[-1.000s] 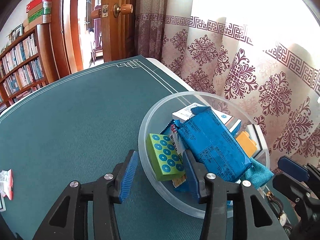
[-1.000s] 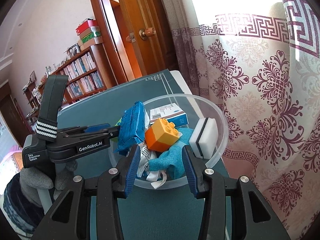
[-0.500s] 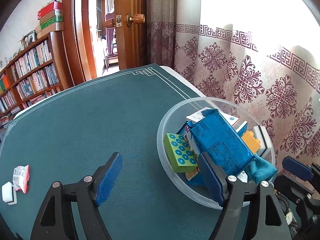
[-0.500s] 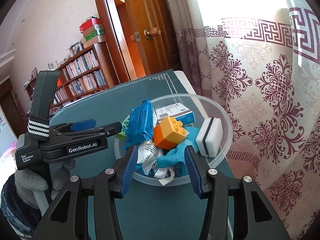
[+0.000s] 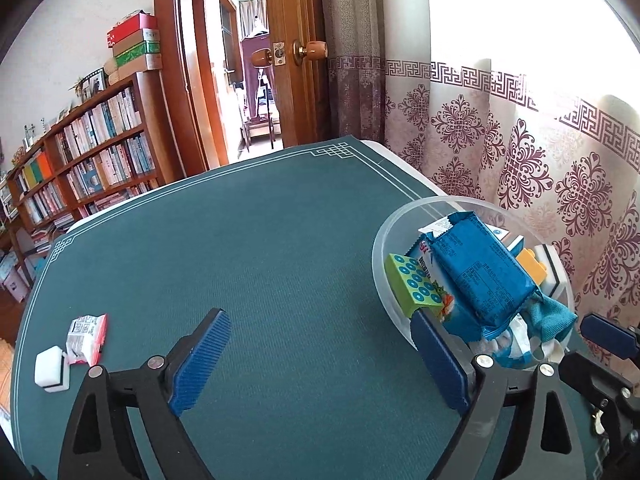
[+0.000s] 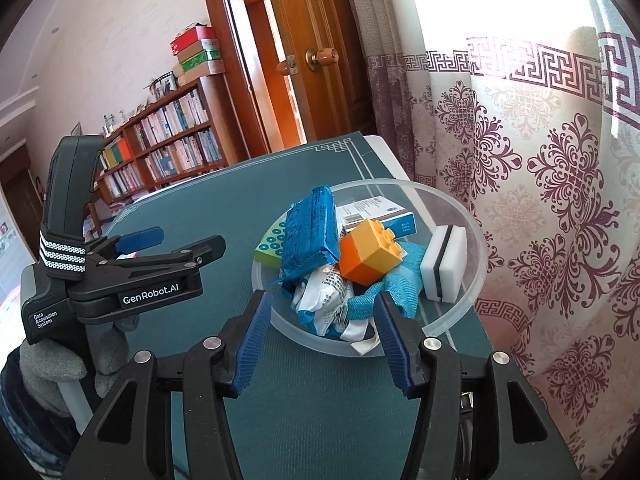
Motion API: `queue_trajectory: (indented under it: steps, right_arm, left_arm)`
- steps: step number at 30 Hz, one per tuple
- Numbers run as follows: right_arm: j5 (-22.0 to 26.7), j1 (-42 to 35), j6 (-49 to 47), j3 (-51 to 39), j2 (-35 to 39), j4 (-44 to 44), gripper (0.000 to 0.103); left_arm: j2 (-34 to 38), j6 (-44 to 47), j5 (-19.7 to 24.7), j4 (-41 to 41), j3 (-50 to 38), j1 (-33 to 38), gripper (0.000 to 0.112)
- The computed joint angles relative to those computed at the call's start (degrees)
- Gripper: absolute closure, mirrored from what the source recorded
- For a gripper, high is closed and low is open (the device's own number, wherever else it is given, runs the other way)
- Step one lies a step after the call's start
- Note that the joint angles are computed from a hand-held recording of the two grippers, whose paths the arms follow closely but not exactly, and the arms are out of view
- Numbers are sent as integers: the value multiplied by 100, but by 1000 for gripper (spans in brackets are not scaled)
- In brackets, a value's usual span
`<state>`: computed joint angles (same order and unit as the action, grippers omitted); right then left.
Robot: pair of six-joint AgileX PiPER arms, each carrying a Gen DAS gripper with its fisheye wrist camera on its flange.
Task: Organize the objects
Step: 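Open the left gripper and withdraw both grippers from the bowl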
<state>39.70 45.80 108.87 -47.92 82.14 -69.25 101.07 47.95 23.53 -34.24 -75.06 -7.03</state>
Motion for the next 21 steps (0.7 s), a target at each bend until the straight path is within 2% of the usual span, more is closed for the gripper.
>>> queue_trajectory:
  steps: [8, 13, 21]
  right_arm:
    - [-11, 202, -124, -265, 284, 147, 45]
    - [-36, 306, -175, -477, 500, 240, 40]
    - [-220, 391, -427, -860, 913, 481, 39]
  left_arm:
    - [-100, 132, -4, -150, 159, 380, 14]
    - [-128, 270, 30, -293, 245, 655, 13]
    - [-128, 458, -136, -367, 395, 983, 10]
